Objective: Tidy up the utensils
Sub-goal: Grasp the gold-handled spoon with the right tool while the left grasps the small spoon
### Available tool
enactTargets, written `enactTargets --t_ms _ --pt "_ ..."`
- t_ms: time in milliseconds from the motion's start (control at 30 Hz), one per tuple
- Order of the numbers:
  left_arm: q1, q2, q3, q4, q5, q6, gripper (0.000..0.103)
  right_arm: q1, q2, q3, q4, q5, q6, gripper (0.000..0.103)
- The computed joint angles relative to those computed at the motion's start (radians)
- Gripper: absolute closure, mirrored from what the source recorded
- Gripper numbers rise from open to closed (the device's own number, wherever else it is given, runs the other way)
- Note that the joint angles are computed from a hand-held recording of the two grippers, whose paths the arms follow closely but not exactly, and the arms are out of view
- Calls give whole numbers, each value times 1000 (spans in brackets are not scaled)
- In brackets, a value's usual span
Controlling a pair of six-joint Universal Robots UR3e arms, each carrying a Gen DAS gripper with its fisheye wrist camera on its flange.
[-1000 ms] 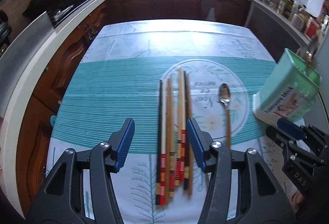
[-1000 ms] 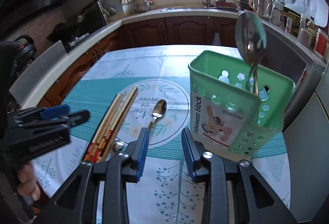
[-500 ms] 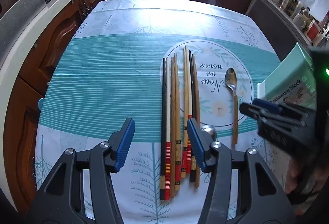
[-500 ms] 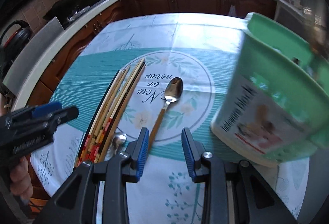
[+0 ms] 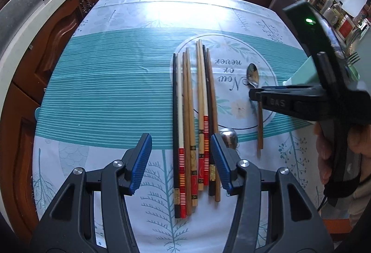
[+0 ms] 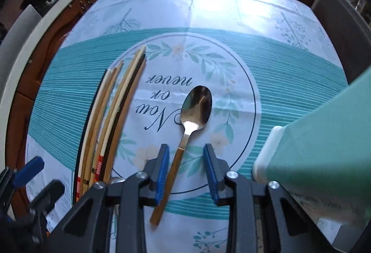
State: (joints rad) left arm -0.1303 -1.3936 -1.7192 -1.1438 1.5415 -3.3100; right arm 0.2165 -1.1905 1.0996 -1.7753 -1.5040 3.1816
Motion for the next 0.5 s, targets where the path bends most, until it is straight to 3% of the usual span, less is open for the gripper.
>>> enactTargets --t_ms 100,233,400,500 --pt "-15 -7 18 -14 -14 13 53 11 67 -120 86 -16 4 82" --pt "-11 -24 57 -73 -106 63 53 51 152 -254 156 -86 -20 92" --pt "-41 -90 114 -115 -158 85 71 51 118 -200 135 -63 -61 97" --pt "-40 -135 138 -139 -204 74 77 40 23 -51 73 -37 -82 97"
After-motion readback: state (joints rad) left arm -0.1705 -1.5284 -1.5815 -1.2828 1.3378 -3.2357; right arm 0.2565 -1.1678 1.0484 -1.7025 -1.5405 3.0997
